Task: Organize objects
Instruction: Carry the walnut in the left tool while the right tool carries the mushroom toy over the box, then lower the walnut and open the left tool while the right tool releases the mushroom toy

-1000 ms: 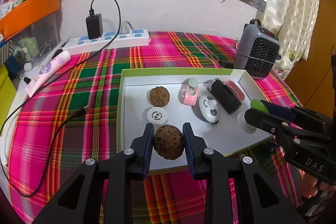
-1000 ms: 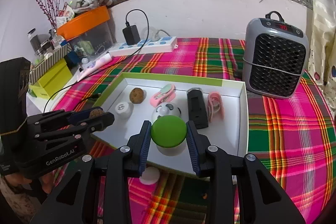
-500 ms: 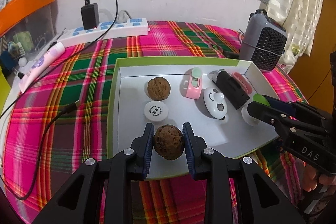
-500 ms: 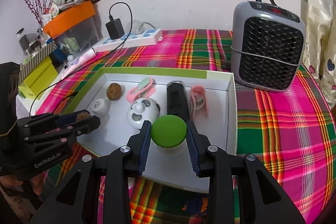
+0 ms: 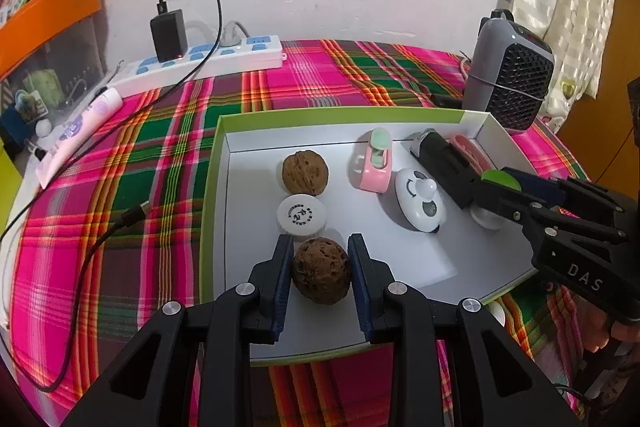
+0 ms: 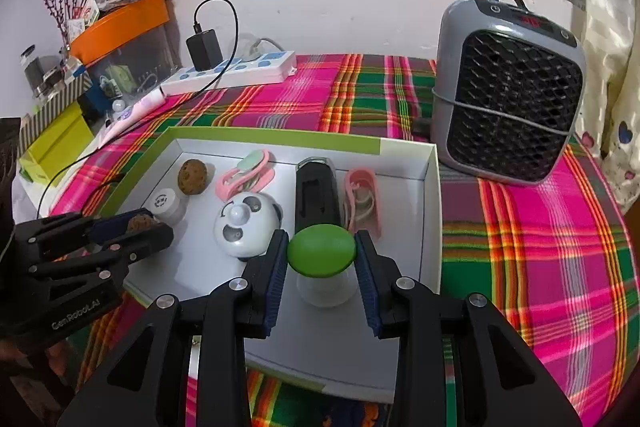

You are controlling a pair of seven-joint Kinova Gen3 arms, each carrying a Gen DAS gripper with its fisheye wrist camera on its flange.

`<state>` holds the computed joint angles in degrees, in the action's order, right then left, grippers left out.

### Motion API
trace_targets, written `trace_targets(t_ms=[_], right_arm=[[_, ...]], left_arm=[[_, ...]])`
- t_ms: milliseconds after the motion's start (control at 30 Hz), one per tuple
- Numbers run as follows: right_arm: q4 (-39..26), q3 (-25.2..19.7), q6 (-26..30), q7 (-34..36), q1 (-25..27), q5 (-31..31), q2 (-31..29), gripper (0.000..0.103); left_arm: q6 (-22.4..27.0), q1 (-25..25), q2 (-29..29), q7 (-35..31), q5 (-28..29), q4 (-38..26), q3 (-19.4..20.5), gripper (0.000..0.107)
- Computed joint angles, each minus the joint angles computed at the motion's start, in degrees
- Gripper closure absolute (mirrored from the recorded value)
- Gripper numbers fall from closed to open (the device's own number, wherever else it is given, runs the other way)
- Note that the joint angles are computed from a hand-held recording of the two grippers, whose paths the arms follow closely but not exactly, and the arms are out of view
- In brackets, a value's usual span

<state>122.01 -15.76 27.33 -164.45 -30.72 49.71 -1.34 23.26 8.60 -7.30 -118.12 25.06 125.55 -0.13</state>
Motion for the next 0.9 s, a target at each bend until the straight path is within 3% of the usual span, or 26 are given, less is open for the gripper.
trace_targets(t_ms=[100, 900], right_arm=[[-0.18, -0.41, 2.17, -1.84, -0.93, 2.46, 0.51, 0.068], [0.55, 0.53, -1.76, 2.73, 1.67, -3.06, -0.3, 0.068]], left_arm=[[-0.4, -0.13, 0.14, 1.43, -1.47, -0.07, 0.72, 0.082], [-0.98, 0.78, 0.11, -1.25, 1.07, 0.43, -0.64, 0.081]])
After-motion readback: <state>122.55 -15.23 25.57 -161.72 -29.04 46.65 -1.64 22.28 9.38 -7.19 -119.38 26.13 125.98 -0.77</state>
